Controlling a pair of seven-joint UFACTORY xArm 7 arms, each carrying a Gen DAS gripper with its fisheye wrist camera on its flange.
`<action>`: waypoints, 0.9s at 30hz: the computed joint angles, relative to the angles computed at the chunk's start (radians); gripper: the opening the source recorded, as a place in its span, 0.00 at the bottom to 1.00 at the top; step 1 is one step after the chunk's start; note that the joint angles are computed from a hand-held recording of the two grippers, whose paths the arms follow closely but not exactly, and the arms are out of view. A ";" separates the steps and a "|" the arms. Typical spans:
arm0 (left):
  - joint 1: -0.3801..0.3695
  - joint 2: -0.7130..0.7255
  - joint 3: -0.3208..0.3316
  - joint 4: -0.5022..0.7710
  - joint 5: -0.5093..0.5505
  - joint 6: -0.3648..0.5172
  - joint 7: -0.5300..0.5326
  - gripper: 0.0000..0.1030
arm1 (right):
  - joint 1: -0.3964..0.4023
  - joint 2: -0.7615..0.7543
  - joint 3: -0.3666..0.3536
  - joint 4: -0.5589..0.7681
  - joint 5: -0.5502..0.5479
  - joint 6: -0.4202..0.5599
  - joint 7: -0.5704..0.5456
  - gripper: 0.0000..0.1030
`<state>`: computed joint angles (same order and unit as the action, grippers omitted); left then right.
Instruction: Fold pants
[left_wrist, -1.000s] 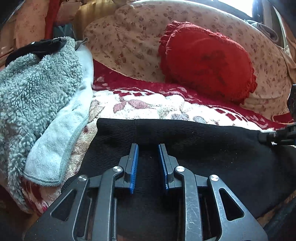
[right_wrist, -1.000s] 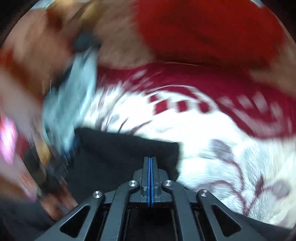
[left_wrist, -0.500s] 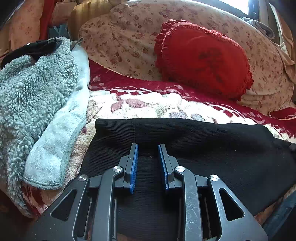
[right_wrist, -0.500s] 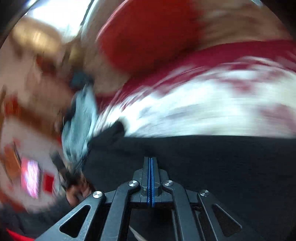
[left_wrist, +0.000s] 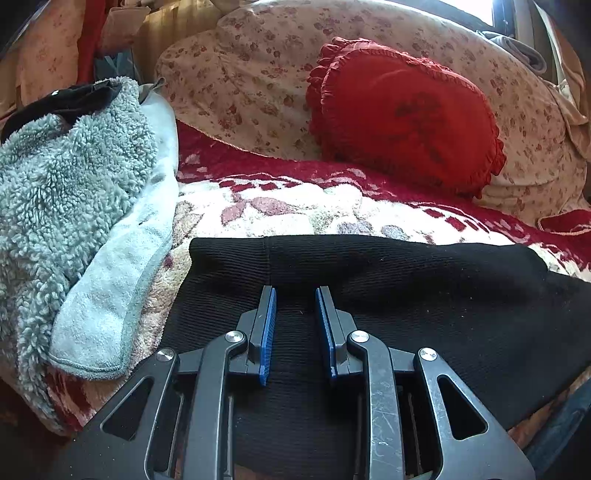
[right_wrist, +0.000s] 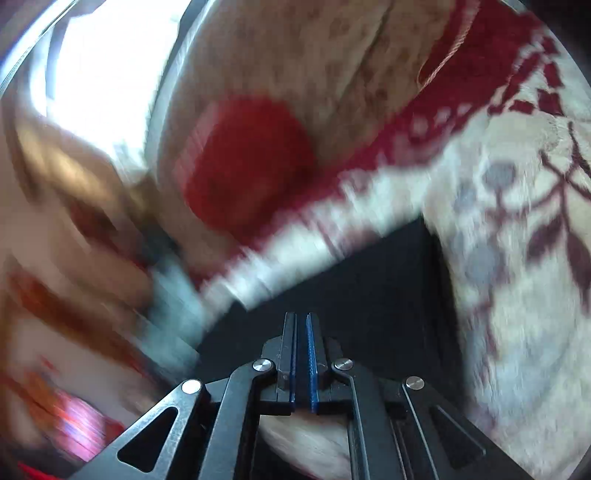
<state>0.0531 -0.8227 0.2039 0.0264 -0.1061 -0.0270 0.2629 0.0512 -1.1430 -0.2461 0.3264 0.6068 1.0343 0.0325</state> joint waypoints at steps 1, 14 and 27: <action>0.004 0.002 -0.006 0.003 0.005 0.003 0.004 0.22 | -0.033 0.022 0.009 0.000 -0.040 0.051 0.029 0.00; 0.043 -0.476 -0.086 -0.029 0.046 0.486 -0.011 0.57 | -0.124 -0.071 0.216 0.144 -0.417 0.282 0.162 0.04; 0.029 -0.404 -0.212 -0.041 0.100 0.547 -0.108 0.59 | 0.047 0.037 0.353 0.211 -0.529 0.310 0.235 0.10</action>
